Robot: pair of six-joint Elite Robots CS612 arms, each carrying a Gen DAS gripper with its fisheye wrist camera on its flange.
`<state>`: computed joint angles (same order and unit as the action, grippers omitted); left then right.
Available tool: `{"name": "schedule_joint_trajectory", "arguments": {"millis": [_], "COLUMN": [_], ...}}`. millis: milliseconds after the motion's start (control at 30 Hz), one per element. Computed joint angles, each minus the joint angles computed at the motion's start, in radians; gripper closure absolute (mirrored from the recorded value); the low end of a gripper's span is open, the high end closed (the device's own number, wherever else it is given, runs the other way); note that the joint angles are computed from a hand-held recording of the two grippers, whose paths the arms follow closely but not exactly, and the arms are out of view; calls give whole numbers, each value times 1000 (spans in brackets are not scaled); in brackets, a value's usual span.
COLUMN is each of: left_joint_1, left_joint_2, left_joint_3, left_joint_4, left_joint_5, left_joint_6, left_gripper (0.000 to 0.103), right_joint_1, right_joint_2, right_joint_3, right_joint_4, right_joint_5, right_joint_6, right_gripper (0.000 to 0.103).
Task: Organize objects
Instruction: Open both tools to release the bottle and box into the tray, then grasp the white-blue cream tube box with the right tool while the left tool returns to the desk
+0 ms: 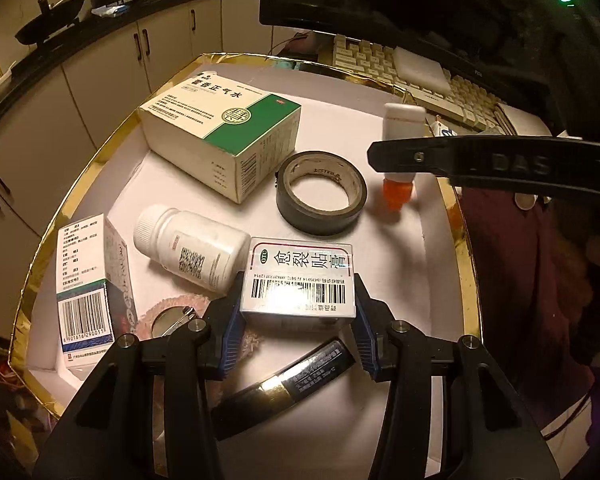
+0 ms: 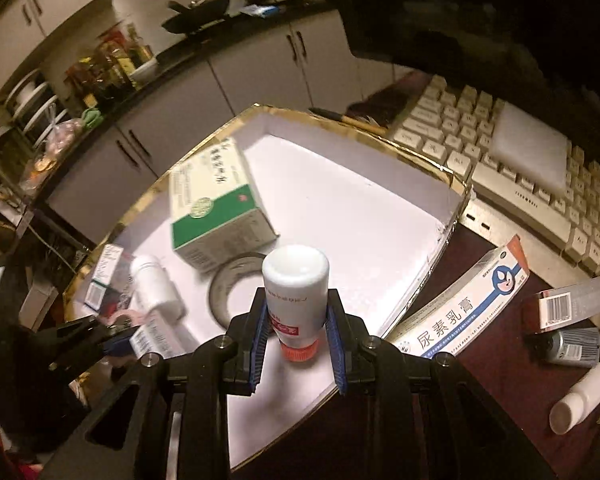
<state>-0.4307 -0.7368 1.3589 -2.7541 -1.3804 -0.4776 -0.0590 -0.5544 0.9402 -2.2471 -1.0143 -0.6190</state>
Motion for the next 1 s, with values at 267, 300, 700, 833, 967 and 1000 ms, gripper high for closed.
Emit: {"name": "schedule_joint_trajectory", "arguments": {"millis": [267, 300, 700, 833, 967, 1000], "left_joint_1": [5, 6, 9, 7, 0, -3], "left_joint_2": [0, -1, -4, -10, -7, -6], "left_joint_3": [10, 12, 19, 27, 21, 18], "left_joint_4": [-29, -33, -61, -97, -142, -153], "left_joint_5": [-11, -13, -35, -44, -57, -66], "left_joint_6": [-13, -15, -48, -67, -65, -56], "left_gripper": [55, 55, 36, 34, 32, 32], "right_joint_1": [8, 9, -4, -37, -66, -71], "right_joint_2": [21, 22, 7, -26, -39, -35], "right_joint_3": [-22, -23, 17, 85, 125, 117], "right_joint_4": [-23, -27, -111, -229, -379, -378], "right_joint_5": [-30, -31, 0, 48, 0, -21], "right_joint_6": [37, 39, 65, 115, 203, 230], "right_gripper": [77, 77, 76, 76, 63, 57]}}
